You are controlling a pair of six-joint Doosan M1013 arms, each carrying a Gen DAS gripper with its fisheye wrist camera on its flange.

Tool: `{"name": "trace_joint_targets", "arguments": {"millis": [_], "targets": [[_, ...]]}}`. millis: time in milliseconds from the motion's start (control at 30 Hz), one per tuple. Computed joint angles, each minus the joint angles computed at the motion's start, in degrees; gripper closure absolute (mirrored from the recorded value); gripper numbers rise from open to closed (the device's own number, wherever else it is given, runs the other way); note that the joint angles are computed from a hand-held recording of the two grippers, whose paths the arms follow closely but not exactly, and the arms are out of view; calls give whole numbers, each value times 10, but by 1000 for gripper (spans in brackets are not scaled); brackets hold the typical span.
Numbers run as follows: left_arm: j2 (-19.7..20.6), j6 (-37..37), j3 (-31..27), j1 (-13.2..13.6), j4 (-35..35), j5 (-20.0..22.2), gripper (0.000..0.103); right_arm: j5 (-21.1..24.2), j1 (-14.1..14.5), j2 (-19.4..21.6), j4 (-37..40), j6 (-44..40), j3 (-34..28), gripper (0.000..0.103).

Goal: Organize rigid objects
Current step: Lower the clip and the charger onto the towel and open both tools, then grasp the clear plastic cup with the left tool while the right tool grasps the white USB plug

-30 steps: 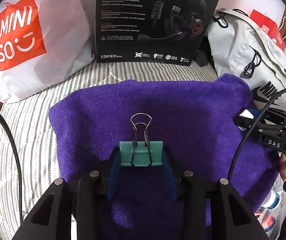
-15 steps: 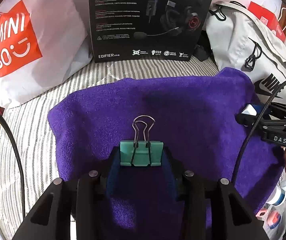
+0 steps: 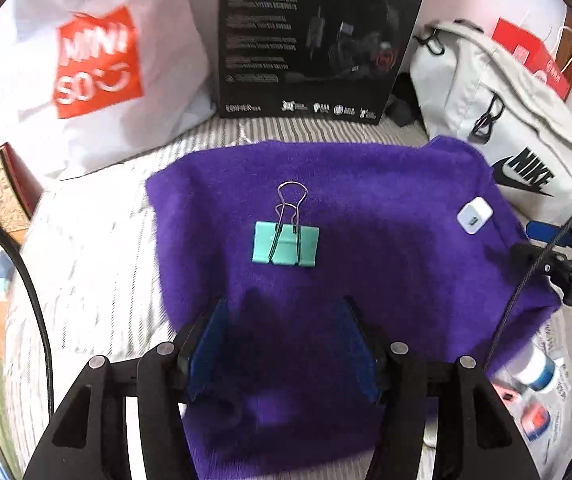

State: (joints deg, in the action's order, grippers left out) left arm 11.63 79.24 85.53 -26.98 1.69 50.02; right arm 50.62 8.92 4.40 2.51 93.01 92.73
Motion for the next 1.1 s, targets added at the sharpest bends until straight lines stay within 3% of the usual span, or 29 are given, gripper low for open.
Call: {"name": "trace_joint_targets", "arguments": {"millis": [467, 733, 1100], "targets": [[-97, -24, 94, -29, 13, -30, 47, -31, 8, -97, 10, 58, 81, 35], [-101, -17, 121, -44, -21, -37, 47, -37, 1, -142, 18, 72, 120, 34], [-88, -71, 123, -65, 40, -37, 47, -32, -28, -166, 61, 44, 154, 34]]}}
